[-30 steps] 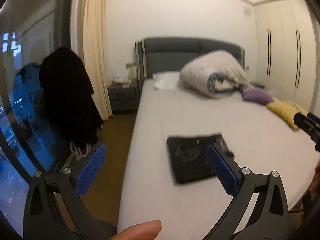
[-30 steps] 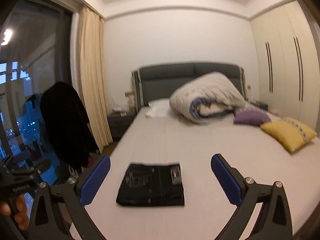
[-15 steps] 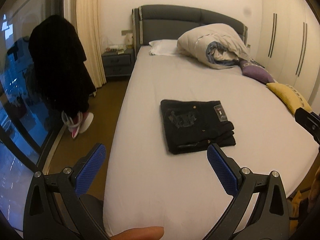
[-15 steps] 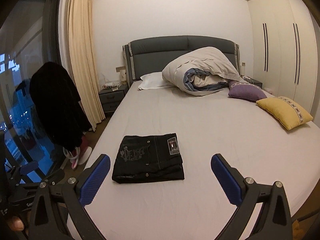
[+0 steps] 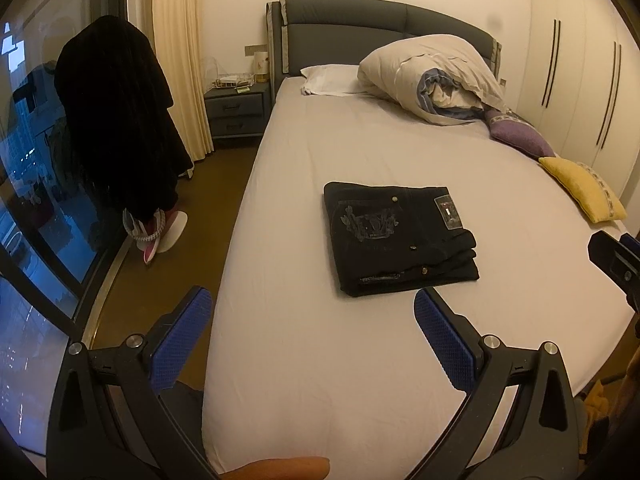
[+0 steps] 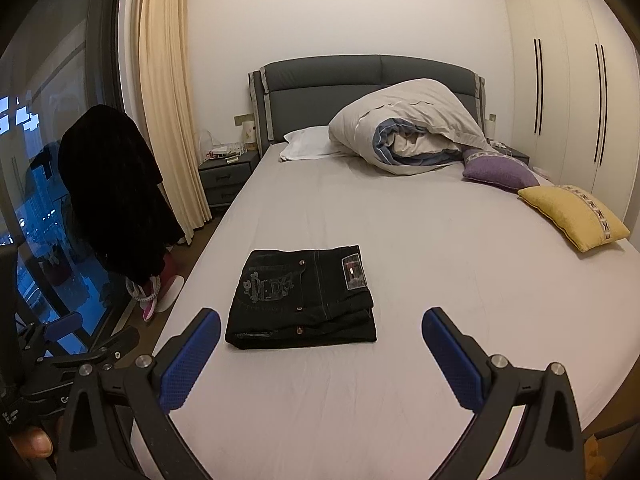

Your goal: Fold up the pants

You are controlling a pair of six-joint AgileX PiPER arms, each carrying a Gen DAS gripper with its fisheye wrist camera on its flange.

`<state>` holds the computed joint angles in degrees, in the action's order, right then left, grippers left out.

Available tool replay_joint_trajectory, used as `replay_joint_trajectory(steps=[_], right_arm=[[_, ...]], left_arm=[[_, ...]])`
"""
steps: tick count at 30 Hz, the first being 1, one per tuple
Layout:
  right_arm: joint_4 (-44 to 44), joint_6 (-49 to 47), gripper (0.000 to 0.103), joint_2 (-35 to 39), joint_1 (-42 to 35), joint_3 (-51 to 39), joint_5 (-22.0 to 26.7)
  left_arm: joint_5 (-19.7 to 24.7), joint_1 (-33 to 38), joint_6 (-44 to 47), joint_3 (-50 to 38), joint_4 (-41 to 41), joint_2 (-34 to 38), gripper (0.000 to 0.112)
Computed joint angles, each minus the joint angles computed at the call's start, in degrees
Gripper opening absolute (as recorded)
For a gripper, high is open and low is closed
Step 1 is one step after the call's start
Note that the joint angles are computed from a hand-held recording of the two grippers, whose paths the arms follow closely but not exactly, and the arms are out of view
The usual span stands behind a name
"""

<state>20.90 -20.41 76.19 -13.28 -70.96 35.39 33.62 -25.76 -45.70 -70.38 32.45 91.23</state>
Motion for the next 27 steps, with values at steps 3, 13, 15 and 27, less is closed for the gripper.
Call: replay_joint_trajectory(steps=[3,13,15,27], right_arm=[[-0.2,0.3,0.103,0.1,0.1,0.1,0.2],[-0.1,0.3,0.103,-0.1,-0.1,0.3,0.7],[0.2,-0.1,0.103,-0.1,-0.2,0.5,0.7],[1.3,-1.5,0.103,-0.3,-0.3,2.4,-0.2]], left_arm=[[0.0,0.0,0.0,-0.1,0.0,0.3,0.103],[0.5,-1.0,-1.2,0.1,0.8,0.3,0.103],[0.2,-0.9,-0.9,0.0,0.5,0.5,0.103],[-0.2,-1.1,-2.0,0.1,0.9,1.4,0.103]])
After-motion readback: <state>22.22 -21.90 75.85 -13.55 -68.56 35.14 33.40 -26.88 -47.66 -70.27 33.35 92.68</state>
